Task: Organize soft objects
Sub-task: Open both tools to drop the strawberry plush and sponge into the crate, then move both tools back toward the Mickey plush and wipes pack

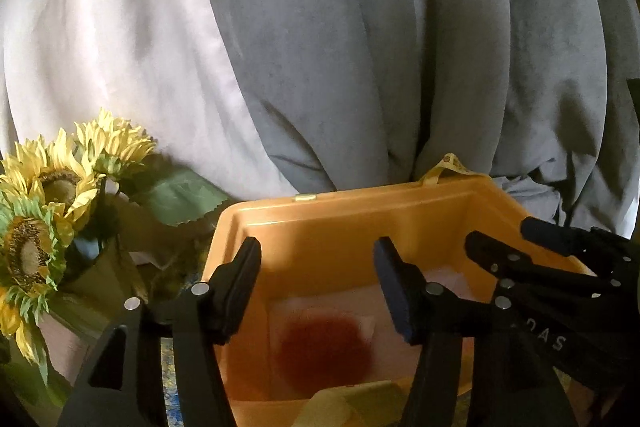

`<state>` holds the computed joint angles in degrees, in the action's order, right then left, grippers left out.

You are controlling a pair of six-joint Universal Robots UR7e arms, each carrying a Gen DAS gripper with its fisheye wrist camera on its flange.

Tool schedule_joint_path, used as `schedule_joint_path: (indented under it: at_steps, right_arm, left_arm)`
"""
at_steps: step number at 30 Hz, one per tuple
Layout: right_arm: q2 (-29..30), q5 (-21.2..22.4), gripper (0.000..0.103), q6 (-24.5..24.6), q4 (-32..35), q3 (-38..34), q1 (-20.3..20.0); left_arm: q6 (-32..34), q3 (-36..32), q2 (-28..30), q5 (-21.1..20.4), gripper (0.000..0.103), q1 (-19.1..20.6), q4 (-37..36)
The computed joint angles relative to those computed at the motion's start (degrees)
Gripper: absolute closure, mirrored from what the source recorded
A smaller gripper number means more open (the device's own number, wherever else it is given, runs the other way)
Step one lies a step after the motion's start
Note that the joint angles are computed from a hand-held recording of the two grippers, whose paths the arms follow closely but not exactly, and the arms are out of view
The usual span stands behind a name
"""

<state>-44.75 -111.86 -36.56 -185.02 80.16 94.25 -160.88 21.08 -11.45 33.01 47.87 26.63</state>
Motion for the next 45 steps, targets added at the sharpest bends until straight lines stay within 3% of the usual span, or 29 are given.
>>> schedule_joint_path:
  at_steps: [4,12,17,24,38,45]
  right_arm:
    - [-0.01,-0.58,0.035,0.02,-1.01,0.05,-0.12]
    - [-2.01,-1.55,0.034,-0.23,-4.29,2.84,0.22]
    - [-4.44,-1.45,0.030,-0.43,-7.39,6.20,0.67]
    - [-8.55,-1.46,0.025,-0.76,-13.04,12.51,1.31]
    - [-14.90,-2.37,0.023,-0.31,-17.49,22.73,1.49]
    - [-16.55,-2.75,0.022,-0.46,-18.54,26.74,1.06]
  left_arm:
    - [0.42,3.27,-1.72,-0.42,0.037,-0.29,-2.36]
    - [2.96,17.90,-9.75,-2.75,0.026,-2.37,-13.83]
    - [5.84,27.25,-14.83,-4.21,0.022,-4.43,-22.50]
    - [5.99,35.46,-19.17,-6.33,0.019,-7.20,-27.26]
    - [0.28,44.32,-22.76,-11.63,0.017,-11.46,-27.13]
    - [-6.18,45.70,-22.19,-14.55,0.016,-12.95,-21.36]
